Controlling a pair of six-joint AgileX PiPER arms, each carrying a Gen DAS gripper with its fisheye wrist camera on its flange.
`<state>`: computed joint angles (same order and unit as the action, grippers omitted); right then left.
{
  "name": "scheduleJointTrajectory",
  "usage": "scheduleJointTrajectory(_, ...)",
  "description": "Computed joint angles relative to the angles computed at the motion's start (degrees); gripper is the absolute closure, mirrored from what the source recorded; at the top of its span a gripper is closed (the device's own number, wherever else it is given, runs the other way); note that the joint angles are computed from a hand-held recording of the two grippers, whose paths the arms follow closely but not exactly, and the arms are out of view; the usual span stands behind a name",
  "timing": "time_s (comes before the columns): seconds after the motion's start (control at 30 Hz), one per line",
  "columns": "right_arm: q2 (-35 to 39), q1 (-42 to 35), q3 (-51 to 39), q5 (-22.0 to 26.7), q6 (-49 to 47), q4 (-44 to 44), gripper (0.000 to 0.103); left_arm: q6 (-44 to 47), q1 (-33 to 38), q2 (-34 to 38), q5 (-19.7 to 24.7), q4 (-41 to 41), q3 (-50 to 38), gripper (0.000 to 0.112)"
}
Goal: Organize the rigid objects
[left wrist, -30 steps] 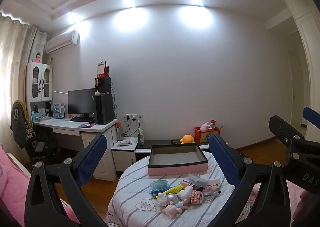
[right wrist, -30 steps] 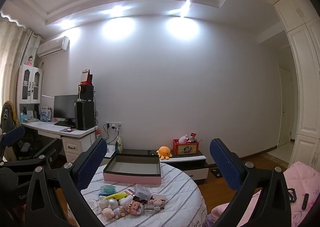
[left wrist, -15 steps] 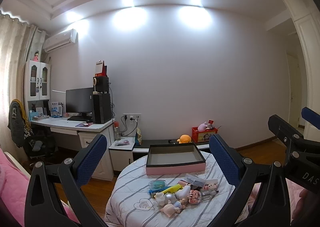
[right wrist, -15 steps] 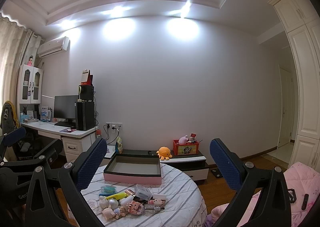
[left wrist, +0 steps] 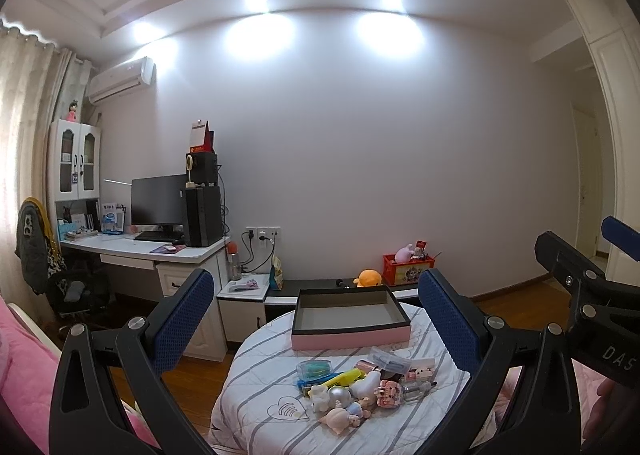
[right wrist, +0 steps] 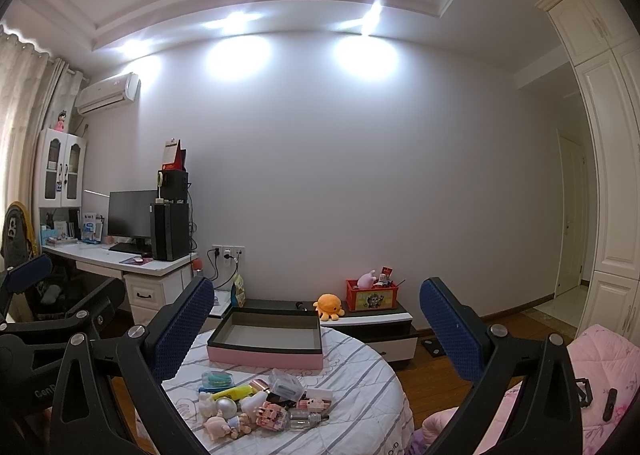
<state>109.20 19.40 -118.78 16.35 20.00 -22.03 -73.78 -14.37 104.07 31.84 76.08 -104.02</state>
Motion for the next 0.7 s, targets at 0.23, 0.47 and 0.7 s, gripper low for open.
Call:
scheduleJointTrajectory(0.23,0.1,0.0,0.1,-0.2,0.0,0.0,0.0,1.1,0.0,0.1,0.4,-0.8,-0.6,0.009)
scheduleJointTrajectory(0.47,0.1,-0.2,0.2,-0.4,-1.0,1.1,0.0,0.8,0.2,-0.7,-0.1,-0.6,0.6,0.009)
scheduleJointTrajectory(0.7,0.1,-0.2,0.2,-0.4,-1.2,1.3,0.0,-0.4,0.2,-1.3,-0.2,0.5,1.4,0.009)
